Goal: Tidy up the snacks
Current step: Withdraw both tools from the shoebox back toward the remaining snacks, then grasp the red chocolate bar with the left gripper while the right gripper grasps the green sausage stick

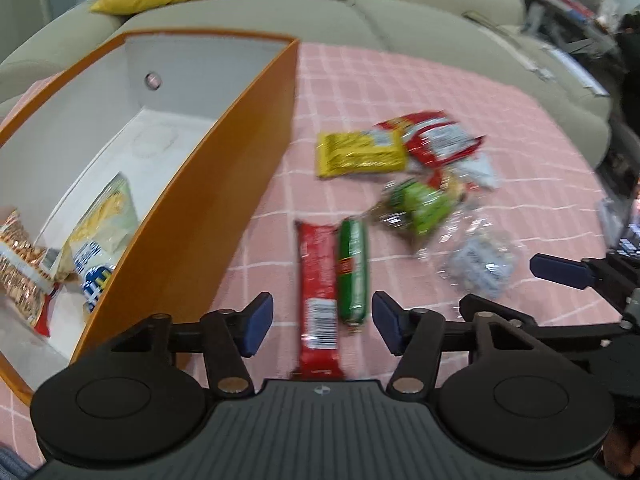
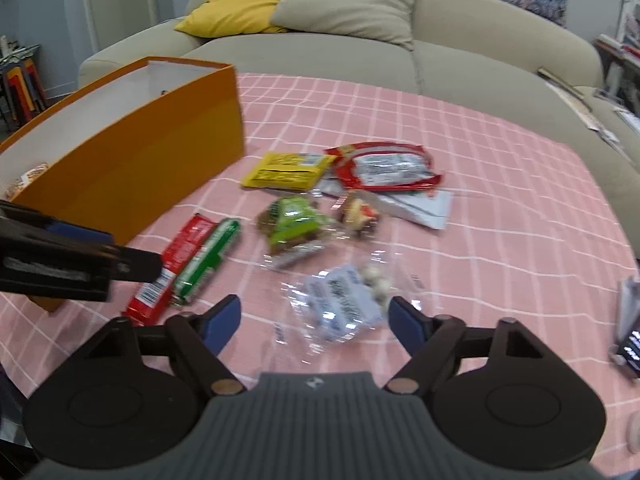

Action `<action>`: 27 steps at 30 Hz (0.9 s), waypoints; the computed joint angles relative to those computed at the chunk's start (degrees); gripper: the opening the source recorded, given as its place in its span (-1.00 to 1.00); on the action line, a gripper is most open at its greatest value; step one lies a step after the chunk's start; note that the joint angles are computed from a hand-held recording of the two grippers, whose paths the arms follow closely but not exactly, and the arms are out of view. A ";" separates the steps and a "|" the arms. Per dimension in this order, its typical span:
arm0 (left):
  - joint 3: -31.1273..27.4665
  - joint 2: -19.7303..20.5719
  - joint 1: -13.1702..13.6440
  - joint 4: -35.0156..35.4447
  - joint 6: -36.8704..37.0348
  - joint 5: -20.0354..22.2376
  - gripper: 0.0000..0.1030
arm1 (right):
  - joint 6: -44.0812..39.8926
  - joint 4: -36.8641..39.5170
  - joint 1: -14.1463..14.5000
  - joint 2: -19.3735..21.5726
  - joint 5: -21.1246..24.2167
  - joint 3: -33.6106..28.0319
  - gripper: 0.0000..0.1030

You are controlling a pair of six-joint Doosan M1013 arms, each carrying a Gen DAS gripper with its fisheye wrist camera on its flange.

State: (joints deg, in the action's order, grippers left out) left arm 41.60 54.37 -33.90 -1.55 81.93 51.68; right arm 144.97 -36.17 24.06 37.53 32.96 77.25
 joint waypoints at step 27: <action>1.66 -0.90 0.78 0.82 -6.22 1.94 -0.03 | -18.23 31.69 -3.02 7.60 -3.73 -10.03 -0.21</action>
State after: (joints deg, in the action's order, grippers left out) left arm 43.26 53.46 -33.12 -0.74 75.71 53.62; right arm 126.74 -4.48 21.04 45.13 29.23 67.22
